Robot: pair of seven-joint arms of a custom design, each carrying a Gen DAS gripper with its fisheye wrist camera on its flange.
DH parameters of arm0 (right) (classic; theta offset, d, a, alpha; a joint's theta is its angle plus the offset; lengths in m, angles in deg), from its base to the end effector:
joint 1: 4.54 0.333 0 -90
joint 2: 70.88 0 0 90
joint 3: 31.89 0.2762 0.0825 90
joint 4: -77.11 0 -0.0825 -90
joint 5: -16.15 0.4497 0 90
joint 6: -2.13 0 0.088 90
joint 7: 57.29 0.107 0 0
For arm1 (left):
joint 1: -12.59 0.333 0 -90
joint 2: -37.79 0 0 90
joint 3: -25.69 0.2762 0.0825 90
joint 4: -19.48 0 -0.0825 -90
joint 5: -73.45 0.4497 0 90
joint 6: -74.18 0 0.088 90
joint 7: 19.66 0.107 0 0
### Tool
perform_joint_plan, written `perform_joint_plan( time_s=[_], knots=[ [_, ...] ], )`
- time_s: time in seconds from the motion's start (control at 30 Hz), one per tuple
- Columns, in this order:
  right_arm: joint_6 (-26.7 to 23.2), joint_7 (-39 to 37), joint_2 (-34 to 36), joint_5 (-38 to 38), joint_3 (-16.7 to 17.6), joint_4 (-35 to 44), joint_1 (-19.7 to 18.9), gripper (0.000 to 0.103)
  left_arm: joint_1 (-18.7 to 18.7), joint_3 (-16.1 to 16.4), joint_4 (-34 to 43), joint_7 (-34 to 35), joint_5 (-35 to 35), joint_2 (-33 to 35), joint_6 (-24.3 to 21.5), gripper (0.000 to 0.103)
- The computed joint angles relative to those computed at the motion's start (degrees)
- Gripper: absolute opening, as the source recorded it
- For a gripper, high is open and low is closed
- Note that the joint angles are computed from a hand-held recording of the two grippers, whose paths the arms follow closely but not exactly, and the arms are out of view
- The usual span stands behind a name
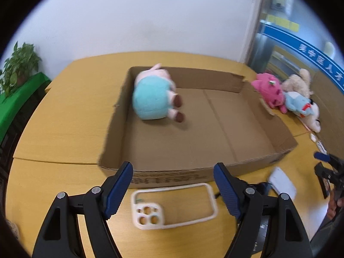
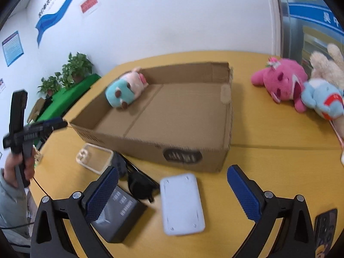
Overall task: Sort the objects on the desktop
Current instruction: 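Withdraw both tools from the box toward the table items, then grasp the black charger box with both grippers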
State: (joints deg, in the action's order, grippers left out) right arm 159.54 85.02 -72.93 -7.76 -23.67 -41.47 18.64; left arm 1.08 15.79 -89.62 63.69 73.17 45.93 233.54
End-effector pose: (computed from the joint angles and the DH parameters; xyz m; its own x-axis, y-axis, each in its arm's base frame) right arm 0.5433 0.3514 0.4582 0.0536 -0.9704 -0.2356 -0.7546 0.1151 -0.6461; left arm 0.6487 -0.2500 0.4433 -0.2780 -0.9547 0.1063 -0.7345 0.1400 -0.6641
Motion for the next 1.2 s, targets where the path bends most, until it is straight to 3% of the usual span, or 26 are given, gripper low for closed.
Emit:
perform_joint_plan(
  time_s=[0.1, 0.2, 0.27, 0.37, 0.47, 0.53, 0.73, 0.93, 1.03, 1.13, 1.2],
  knots=[
    [1.2, 3.0, 1.0, 1.0, -0.6, 0.0, -0.7, 0.103, 1.3, 1.1, 3.3, -1.4, -1.3, 3.0, -0.8, 0.078],
    [1.2, 7.4, 3.6, -4.7, -1.2, 3.3, -1.1, 0.103, 2.3, 2.0, 7.0, -2.4, -2.9, 6.5, -2.7, 0.078],
    [-2.8, 9.9, 6.5, -9.0, -1.7, 7.4, -0.7, 0.103, 1.7, 3.2, 10.4, -4.6, -0.4, 9.3, -6.6, 0.078],
    [-7.5, 10.7, 10.4, -9.9, -2.7, 12.2, -0.1, 0.103, 2.3, 2.4, 12.7, -3.8, -1.5, 11.1, -11.2, 0.076],
    [-10.2, 8.0, 12.8, -6.2, -3.2, 14.5, -0.5, 0.095, 2.6, 1.7, 10.4, -2.5, -2.8, 9.8, -9.5, 0.076],
    [-13.6, 6.2, 13.7, -6.1, -3.8, 15.9, -0.2, 0.084, 3.0, 1.2, 9.3, -1.6, -4.2, 8.8, -9.2, 0.076],
    [-15.3, 9.3, 11.5, -8.6, -5.2, 13.3, -0.7, 0.083, 2.7, 1.1, 8.0, -0.1, -4.7, 7.3, -9.0, 0.076],
    [-11.5, 11.2, 7.3, -10.2, -4.6, 8.0, -1.6, 0.082, 1.9, 1.5, 6.7, -0.7, -2.4, 5.4, -9.7, 0.076],
    [-6.5, 12.2, 2.5, -10.1, -3.5, 2.7, -1.9, 0.084, 1.8, 1.2, 3.0, -0.7, -1.6, 1.8, -8.3, 0.076],
    [-0.7, 5.5, -1.9, -5.2, -1.5, -2.5, -1.1, 0.085, 2.2, -0.7, -1.2, 5.0, -5.9, -2.1, -6.5, 0.078],
    [2.3, -2.1, -3.0, -0.9, -0.4, -4.4, 0.5, 0.09, 2.3, -2.5, -3.1, 13.3, -13.5, -3.7, -7.3, 0.078]
  ],
)
